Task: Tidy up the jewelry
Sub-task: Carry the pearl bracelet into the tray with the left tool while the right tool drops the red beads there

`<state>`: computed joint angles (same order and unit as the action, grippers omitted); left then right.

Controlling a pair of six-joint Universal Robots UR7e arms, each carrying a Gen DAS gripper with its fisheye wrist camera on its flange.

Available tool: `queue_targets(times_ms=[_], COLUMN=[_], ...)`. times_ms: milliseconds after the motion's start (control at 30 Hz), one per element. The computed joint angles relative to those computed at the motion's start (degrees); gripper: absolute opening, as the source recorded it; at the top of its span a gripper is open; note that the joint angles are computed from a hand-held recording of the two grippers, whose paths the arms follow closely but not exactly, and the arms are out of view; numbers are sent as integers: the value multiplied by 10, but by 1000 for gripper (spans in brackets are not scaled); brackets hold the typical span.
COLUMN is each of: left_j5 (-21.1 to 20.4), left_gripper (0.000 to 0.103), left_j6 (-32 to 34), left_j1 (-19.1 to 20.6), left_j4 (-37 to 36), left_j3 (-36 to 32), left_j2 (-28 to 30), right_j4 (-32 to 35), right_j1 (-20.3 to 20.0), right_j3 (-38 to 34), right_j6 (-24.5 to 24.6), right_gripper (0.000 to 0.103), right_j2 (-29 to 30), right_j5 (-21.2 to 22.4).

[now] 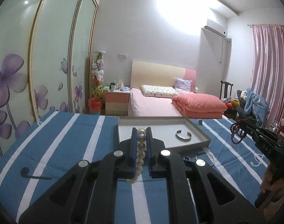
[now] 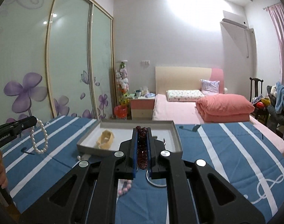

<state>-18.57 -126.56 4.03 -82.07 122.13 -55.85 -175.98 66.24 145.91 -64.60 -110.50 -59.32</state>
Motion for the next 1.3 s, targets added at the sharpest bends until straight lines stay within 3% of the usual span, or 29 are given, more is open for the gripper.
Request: queue_targets(times_ms=[367, 833, 1300], left_j5=[50, 82, 92], left_gripper=[10, 10, 10], left_j6=[-81, -1, -72], left_j1=[19, 46, 89], left_j4=[121, 40, 140], left_j3=[-48, -53, -115], left_j2=[16, 28, 76], right_j4=[-65, -81, -174], right_j1=[15, 17, 36], right_j3=[-3, -15, -27], right_j6=[25, 41, 63], right_gripper=[9, 9, 9], right_j2=[34, 67, 141], right_j5=[36, 54, 36])
